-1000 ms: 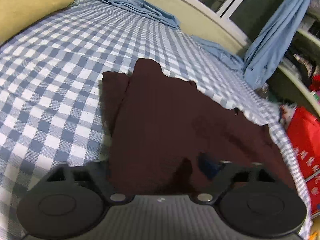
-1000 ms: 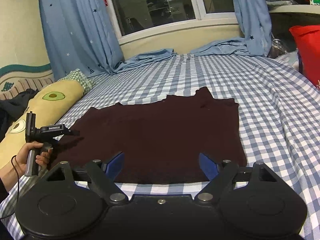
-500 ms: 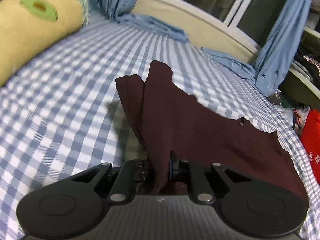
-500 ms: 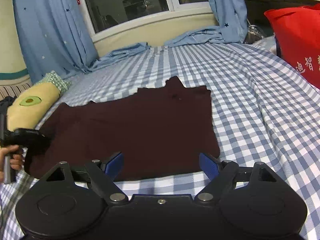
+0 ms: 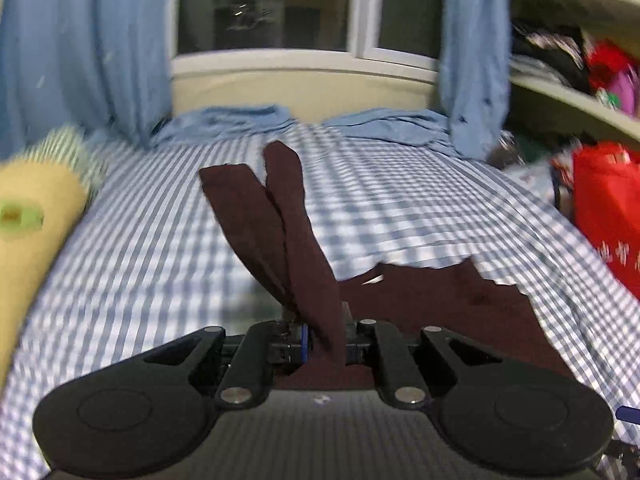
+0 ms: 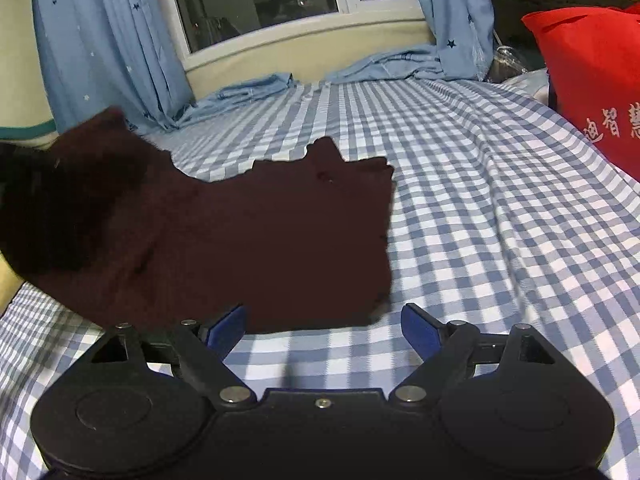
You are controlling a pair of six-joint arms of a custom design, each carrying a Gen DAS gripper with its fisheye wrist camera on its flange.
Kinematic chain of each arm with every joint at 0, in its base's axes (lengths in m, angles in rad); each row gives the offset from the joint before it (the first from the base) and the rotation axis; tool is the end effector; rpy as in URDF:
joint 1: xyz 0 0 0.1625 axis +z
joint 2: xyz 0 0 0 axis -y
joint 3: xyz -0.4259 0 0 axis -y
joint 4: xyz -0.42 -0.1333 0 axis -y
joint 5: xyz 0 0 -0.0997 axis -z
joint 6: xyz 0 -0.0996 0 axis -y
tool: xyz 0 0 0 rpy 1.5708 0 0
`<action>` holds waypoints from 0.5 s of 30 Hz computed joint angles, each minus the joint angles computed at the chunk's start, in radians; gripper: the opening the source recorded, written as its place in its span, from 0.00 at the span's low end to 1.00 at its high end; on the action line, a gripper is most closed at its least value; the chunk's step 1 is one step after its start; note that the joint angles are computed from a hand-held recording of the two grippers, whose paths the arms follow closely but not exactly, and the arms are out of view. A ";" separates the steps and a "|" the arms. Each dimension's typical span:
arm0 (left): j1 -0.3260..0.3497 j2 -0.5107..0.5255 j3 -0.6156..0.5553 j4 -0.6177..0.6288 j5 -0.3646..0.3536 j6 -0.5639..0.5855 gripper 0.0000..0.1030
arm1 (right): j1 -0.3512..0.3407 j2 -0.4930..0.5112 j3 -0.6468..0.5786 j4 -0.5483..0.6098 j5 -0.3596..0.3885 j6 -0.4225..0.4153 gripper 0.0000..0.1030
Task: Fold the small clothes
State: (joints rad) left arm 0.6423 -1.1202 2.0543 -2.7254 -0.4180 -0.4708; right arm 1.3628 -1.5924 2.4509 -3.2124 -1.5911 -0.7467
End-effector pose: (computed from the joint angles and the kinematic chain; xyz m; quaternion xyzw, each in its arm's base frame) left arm -0.2991 -0.5039 0.1905 0.1306 0.8252 -0.4194 0.3550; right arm 0.0446 -0.4246 0.2702 0.2422 -0.8920 0.3346 0.1837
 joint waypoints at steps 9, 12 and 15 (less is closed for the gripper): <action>-0.001 0.526 -0.589 0.494 -0.067 -0.144 0.12 | -0.288 -0.319 0.083 0.247 0.315 -0.096 0.85; 0.035 0.695 -0.741 0.587 -0.158 -0.185 0.19 | -0.382 -0.420 0.105 0.320 0.366 -0.157 0.86; 0.034 0.789 -0.769 0.576 -0.099 -0.217 0.24 | -0.469 -0.496 0.104 0.425 0.399 -0.180 0.86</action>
State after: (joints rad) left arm 0.6762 -0.3315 1.2851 -2.1495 -0.5170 -0.6883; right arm 0.8943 -2.0885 2.5545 -2.7872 -1.1922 -0.9271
